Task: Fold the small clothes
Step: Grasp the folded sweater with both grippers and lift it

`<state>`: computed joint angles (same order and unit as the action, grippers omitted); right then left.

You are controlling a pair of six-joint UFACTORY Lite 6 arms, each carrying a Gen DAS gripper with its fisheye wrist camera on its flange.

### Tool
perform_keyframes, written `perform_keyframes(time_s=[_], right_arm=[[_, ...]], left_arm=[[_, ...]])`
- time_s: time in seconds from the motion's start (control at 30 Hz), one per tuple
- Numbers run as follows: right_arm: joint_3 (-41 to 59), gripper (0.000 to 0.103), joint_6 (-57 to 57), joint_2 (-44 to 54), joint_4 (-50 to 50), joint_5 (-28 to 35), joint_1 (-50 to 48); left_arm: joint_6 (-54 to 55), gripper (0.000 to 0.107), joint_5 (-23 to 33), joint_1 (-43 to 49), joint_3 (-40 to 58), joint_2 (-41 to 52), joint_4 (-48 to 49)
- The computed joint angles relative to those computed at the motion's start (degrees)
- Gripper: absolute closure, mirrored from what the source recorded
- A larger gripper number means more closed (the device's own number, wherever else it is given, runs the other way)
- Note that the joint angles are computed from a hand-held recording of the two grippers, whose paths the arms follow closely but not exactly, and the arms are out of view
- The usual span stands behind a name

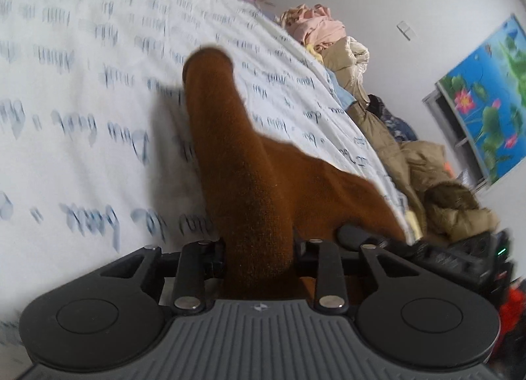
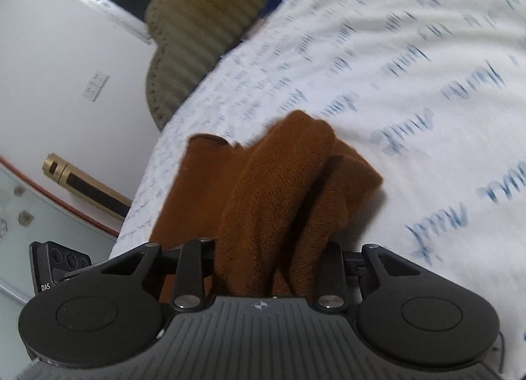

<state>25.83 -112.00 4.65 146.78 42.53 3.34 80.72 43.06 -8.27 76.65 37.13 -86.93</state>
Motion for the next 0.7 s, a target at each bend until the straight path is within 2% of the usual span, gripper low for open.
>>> perform_keyframes(time_s=[0.13, 0.23, 0.3, 0.33, 0.37, 0.47, 0.5, 0.57, 0.6, 0.63, 0.67, 0.7], right_arm=[[4.05, 0.068, -0.27, 0.39, 1.63, 0.81, 2.51], [6.85, 0.064, 3.77, 4.13, 0.64, 1.61, 3.45], [8.87, 0.05, 7.19, 6.71, -1.11, -1.64, 4.23], [8.08, 0.045, 7.52, 6.2, -0.96, -3.59, 4.87], [6.73, 0.037, 7.88, 5.57, -1.55, -3.7, 4.85], [-1.43, 0.026, 8.52, 1.77, -5.23, 4.68, 2.38], [-4.02, 0.026, 8.77, 0.6, -6.66, 7.18, 1.51], [-8.43, 0.028, 6.8, -2.2, -6.75, 8.82, 1.77], [-10.16, 0.035, 5.24, -3.65, -5.87, 8.51, 3.07], [-11.34, 0.041, 3.88, -5.14, -3.76, 7.11, 5.52], [-12.15, 0.058, 2.74, -6.8, -1.12, 4.7, 8.11], [-12.54, 0.073, 2.08, -8.0, 1.04, 2.56, 10.28]], left_arm=[[3.66, 0.077, -4.05, 0.87, -1.92, -6.22, -0.64], [-5.7, 0.069, -3.3, 2.8, 1.92, -4.77, 8.34], [-11.82, 0.06, -1.65, 4.11, 3.64, -2.64, 14.63], [-11.34, 0.051, -1.27, 4.98, 2.28, -2.8, 15.12], [-8.56, 0.048, -0.89, 6.02, -0.47, -3.8, 14.0], [-0.86, 0.045, 3.58, 9.89, -8.46, -7.34, 11.39], [1.01, 0.043, 5.04, 11.14, -10.99, -8.53, 10.73], [3.06, 0.042, 6.87, 12.98, -14.94, -10.37, 10.98], [2.97, 0.043, 7.74, 13.55, -16.11, -10.68, 12.12], [2.98, 0.053, 8.99, 13.94, -16.89, -10.59, 13.0], [3.1, 0.066, 10.01, 14.3, -17.81, -10.79, 13.68], [3.16, 0.084, 9.21, 14.3, -18.93, -11.6, 13.85]])
